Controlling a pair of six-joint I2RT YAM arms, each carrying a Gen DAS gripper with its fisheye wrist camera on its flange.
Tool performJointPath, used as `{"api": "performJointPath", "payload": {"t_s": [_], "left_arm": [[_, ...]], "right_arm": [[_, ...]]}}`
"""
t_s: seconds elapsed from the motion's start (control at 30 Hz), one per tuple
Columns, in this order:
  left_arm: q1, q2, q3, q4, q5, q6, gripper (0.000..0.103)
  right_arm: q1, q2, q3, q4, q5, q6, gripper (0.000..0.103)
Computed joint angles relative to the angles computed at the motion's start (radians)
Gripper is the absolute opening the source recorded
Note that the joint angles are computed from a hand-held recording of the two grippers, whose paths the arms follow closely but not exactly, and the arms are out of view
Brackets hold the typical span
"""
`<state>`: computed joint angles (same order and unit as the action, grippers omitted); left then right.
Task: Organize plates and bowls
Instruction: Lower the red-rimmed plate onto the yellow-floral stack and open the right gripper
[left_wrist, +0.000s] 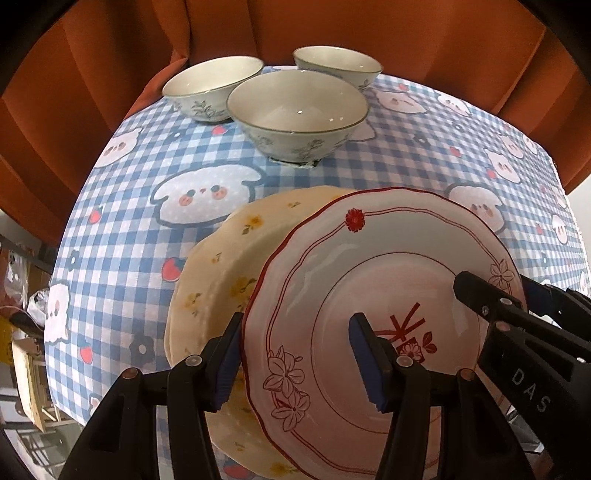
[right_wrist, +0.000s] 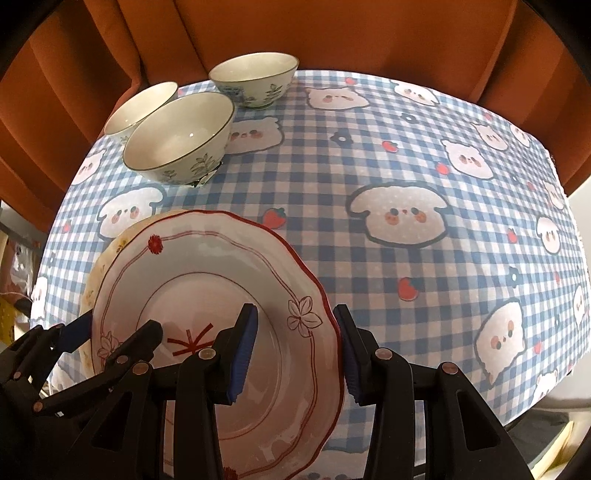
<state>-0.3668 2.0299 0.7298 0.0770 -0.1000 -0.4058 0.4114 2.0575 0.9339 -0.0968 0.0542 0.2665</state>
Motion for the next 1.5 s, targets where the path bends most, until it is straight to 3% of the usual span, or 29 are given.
{"api": "performJointPath", "payload": {"t_s": [0.33, 0.6, 0.73, 0.83, 1.3, 1.5], "left_arm": [[0.036, 0.035, 0.002, 0.019, 0.01, 0.015, 0.057], [0.044, 0.032, -0.018, 0.051, 0.023, 0.025, 0.057], [0.044, 0.03, -0.027, 0.064, 0.026, 0.024, 0.057], [0.046, 0.027, -0.03, 0.064, 0.026, 0.026, 0.056], [0.033, -0.006, -0.073, 0.075, -0.102, 0.021, 0.056], [-0.002, 0.021, -0.069, 0.103, -0.155, 0.025, 0.066]], "right_arm": [[0.041, 0.081, 0.095, -0.026, 0.029, -0.006, 0.046], [0.025, 0.043, 0.052, -0.013, -0.004, -0.015, 0.045], [0.019, -0.018, -0.017, 0.017, 0.01, -0.021, 0.025], [0.019, -0.024, -0.022, 0.019, 0.009, -0.025, 0.025], [0.058, 0.07, 0.055, 0.007, -0.015, 0.002, 0.025], [0.072, 0.076, 0.051, 0.033, 0.022, -0.002, 0.025]]}}
